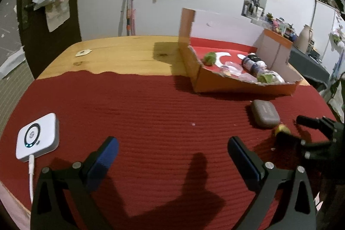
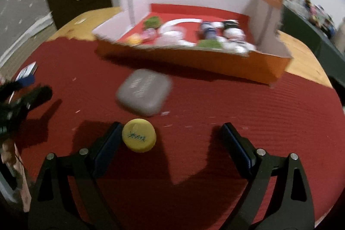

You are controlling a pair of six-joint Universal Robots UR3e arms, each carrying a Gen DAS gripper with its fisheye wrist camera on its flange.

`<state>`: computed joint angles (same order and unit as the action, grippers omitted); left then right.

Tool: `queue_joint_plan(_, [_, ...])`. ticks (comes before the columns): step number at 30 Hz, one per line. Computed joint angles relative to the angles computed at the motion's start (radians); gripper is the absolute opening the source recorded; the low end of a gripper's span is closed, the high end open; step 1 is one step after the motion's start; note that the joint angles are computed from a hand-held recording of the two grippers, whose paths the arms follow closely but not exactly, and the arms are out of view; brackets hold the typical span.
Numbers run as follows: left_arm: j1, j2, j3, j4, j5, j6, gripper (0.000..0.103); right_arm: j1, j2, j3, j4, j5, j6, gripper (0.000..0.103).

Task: Organize objects
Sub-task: 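Grasp the grey eye shadow case with left tool while right tool grasps yellow lid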

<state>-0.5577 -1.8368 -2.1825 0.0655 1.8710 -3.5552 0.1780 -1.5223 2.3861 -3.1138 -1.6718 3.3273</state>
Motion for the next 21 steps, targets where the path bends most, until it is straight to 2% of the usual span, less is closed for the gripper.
queue_joint_plan(6, [-0.034, -0.059, 0.098, -0.057, -0.008, 0.009, 0.103, -0.157, -0.109, 0.108, 0.003, 0.075, -0.067, 0.092])
queue_joint_plan(11, [-0.063, -0.132, 0.235, -0.138, -0.03, 0.042, 0.103, -0.262, -0.205, 0.168, 0.036, 0.212, -0.177, 0.092])
queue_joint_plan(17, [-0.076, -0.225, 0.4, -0.252, -0.054, 0.084, 0.103, -0.311, -0.264, 0.164, 0.112, 0.251, -0.31, 0.092])
queue_joint_plan(21, [-0.067, -0.267, 0.475, -0.29, -0.103, 0.089, 0.103, -0.352, -0.295, 0.166, 0.172, 0.303, -0.389, 0.092])
